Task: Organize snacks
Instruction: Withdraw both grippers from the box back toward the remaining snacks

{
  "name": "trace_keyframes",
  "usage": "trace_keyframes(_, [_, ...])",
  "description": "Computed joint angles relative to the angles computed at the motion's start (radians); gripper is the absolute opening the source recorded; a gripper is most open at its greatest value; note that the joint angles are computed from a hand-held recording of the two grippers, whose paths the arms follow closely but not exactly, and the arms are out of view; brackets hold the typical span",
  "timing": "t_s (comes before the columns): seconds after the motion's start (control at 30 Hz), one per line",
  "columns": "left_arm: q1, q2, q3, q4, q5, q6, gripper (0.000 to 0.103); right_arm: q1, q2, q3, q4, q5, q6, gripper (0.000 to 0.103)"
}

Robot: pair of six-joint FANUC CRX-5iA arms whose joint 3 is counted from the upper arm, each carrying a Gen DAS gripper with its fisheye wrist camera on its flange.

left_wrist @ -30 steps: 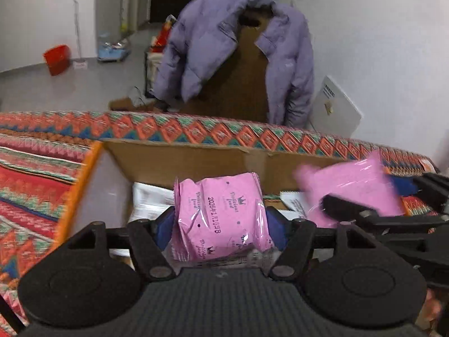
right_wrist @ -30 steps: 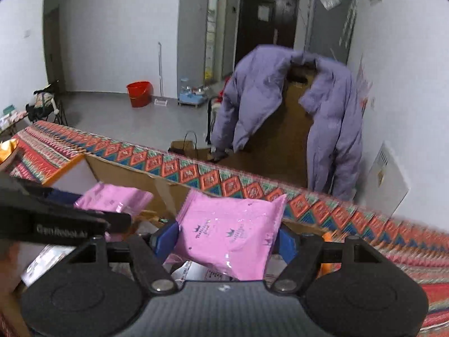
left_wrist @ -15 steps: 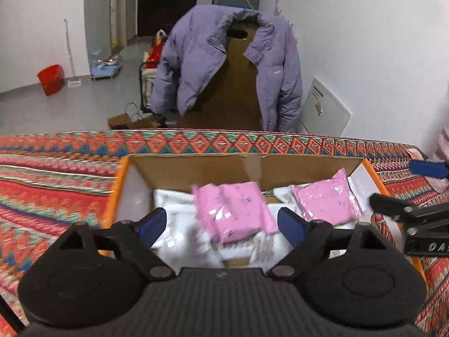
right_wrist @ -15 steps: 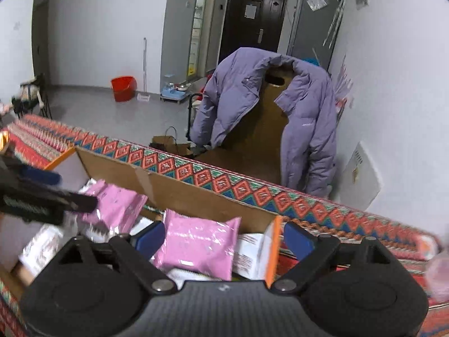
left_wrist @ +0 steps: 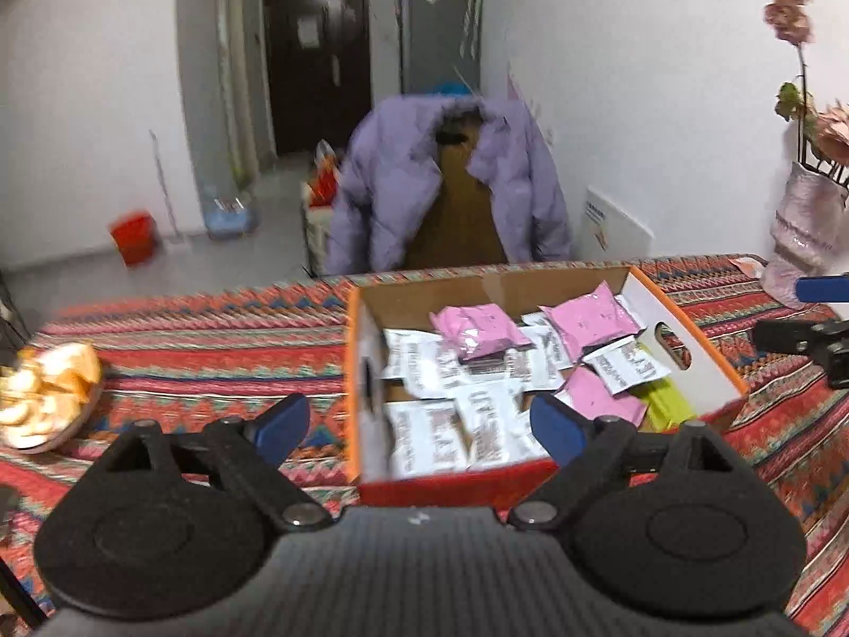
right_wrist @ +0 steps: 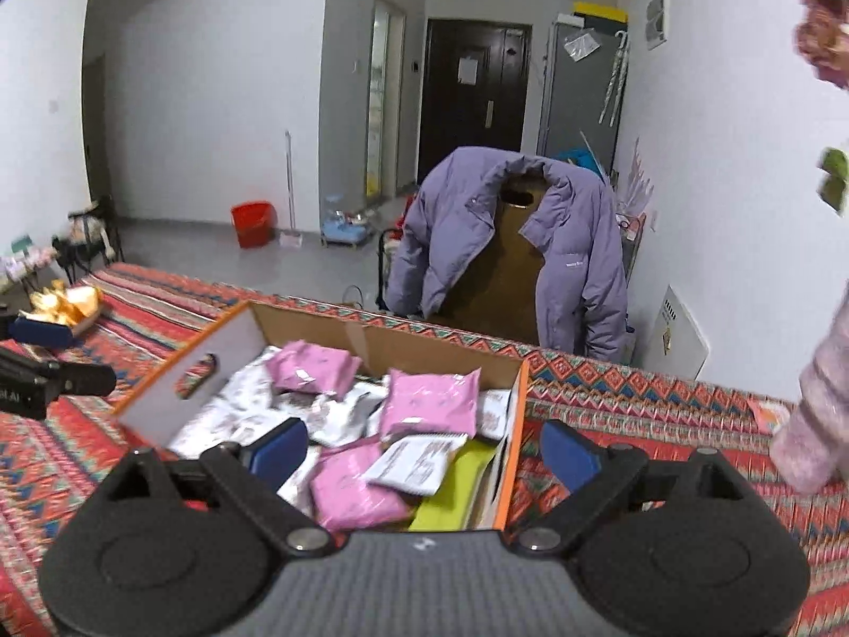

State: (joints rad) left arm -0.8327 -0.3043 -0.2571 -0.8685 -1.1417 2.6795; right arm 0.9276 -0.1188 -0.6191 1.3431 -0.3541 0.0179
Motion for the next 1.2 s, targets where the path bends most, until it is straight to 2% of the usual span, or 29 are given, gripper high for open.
trace_keyframes(0.2, [-0.294, -0.012, -0.030, -0.139, -0.229, 0.264, 0.096, 0.043, -0.167, -0.199, 0.284, -0.030, -0.294, 0.095])
trace_keyframes(0.23, [-0.353, -0.002, -0.031, -0.159, -0.279, 0.320, 0.097, 0.058, -0.198, -0.237, 0.336, -0.052, -0.348, 0.096])
trace_keyframes(0.27, [-0.406, 0.005, -0.035, -0.177, -0.319, 0.363, 0.097, 0.086, -0.227, -0.275, 0.366, -0.089, -0.396, 0.101])
trace_keyframes(0.33, [-0.515, 0.032, -0.035, -0.205, -0.402, 0.443, 0.099, 0.160, -0.282, -0.347, 0.392, -0.169, -0.471, 0.103])
trace_keyframes(0.5, [-0.751, 0.118, -0.014, -0.222, -0.586, 0.635, 0.102, 0.514, -0.353, -0.456, 0.218, -0.476, -0.474, 0.103])
trace_keyframes(0.6, [-0.828, 0.185, 0.018, -0.203, -0.642, 0.706, 0.103, 0.727, -0.369, -0.493, 0.119, -0.645, -0.495, 0.103])
trace_keyframes(0.67, [-0.857, 0.218, 0.034, -0.183, -0.649, 0.725, 0.103, 0.823, -0.371, -0.506, 0.059, -0.713, -0.542, 0.103])
trace_keyframes(0.73, [-0.869, 0.242, 0.045, -0.166, -0.645, 0.711, 0.103, 0.874, -0.387, -0.514, 0.015, -0.722, -0.588, 0.103])
trace_keyframes(0.87, [-0.856, 0.274, 0.067, -0.161, -0.663, 0.683, 0.103, 0.880, -0.383, -0.532, 0.058, -0.720, -0.652, 0.103])
trace_keyframes(0.97, [-0.836, 0.265, 0.062, -0.162, -0.632, 0.686, 0.103, 0.893, -0.360, -0.525, 0.045, -0.760, -0.652, 0.103])
trace_keyframes(1.07, [-0.777, 0.236, 0.035, -0.143, -0.529, 0.712, 0.103, 0.875, -0.373, -0.539, 0.049, -0.750, -0.674, 0.103])
trace_keyframes(1.13, [-0.702, 0.219, 0.011, -0.127, -0.416, 0.719, 0.103, 0.842, -0.380, -0.549, 0.059, -0.725, -0.694, 0.103])
trace_keyframes(1.2, [-0.600, 0.228, 0.005, -0.103, -0.301, 0.672, 0.103, 0.821, -0.380, -0.550, 0.053, -0.710, -0.695, 0.103])
